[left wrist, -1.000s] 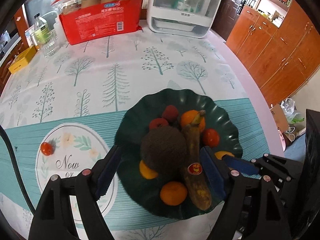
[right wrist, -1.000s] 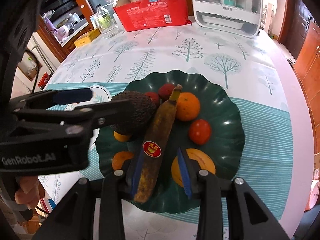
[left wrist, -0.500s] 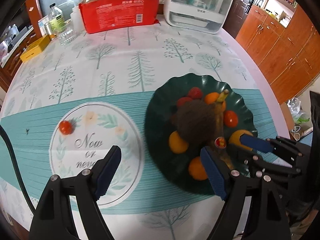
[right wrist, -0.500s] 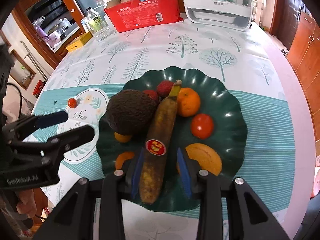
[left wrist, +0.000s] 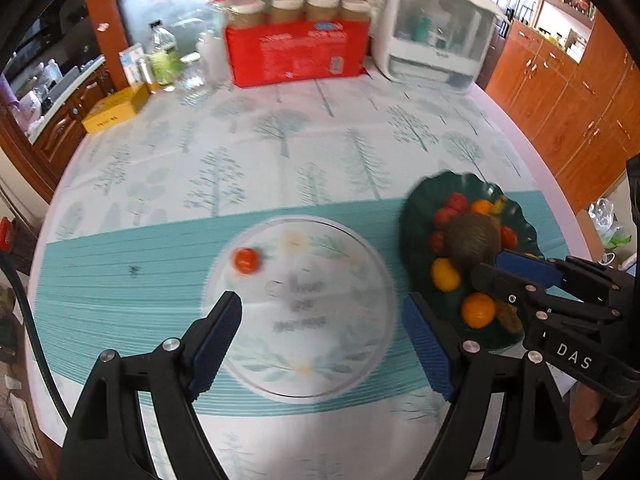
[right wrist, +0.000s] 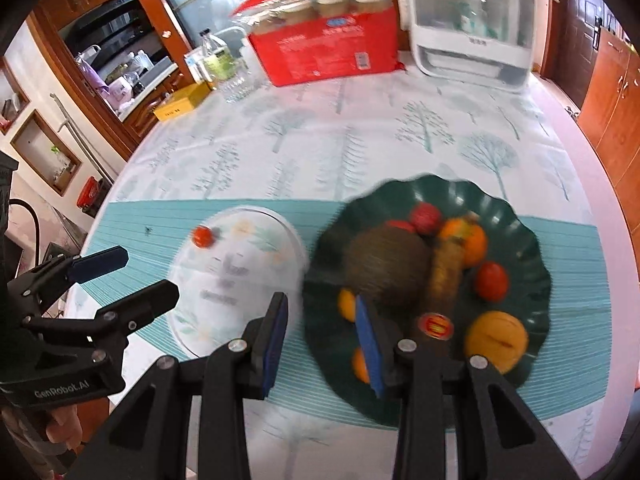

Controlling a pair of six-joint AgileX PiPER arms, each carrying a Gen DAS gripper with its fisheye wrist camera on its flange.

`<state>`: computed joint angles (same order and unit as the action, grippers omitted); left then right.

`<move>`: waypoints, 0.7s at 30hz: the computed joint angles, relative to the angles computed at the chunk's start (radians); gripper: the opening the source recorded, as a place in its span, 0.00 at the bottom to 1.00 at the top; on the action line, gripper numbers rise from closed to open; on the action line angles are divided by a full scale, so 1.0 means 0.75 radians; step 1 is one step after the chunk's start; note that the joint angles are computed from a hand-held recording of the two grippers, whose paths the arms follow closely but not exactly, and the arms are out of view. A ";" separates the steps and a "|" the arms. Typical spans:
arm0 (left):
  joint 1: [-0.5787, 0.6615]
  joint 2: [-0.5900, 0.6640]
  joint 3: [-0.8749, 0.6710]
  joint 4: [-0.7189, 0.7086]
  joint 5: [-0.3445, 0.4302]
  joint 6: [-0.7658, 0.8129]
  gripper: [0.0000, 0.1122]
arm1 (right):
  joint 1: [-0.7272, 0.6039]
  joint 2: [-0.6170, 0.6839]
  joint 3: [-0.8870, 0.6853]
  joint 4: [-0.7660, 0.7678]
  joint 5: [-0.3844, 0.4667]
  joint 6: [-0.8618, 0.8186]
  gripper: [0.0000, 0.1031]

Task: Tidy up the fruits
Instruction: 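Move the right tool to the cherry tomato on the white plate and grasp it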

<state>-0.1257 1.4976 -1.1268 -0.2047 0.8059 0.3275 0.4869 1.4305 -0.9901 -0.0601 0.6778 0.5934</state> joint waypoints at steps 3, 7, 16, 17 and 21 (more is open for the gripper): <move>0.143 0.006 -0.046 -0.077 0.026 0.144 0.75 | 0.094 0.073 -0.101 -0.084 0.016 0.137 0.34; 0.313 0.057 -0.115 -0.152 0.045 0.301 0.76 | 0.179 0.191 -0.233 -0.144 0.034 0.246 0.34; 0.542 0.321 -0.301 -0.207 0.043 0.491 0.76 | 0.273 0.544 -0.553 -0.108 0.062 0.287 0.34; 0.550 0.344 -0.309 -0.208 0.032 0.499 0.76 | 0.277 0.592 -0.596 -0.104 0.066 0.281 0.34; 0.566 0.467 -0.378 -0.194 0.011 0.494 0.76 | 0.273 0.744 -0.736 -0.074 0.087 0.235 0.34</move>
<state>0.2990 1.8475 -1.4106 -0.3504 0.8144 0.6982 0.6918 1.9885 -1.5425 -0.1153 0.7432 0.7693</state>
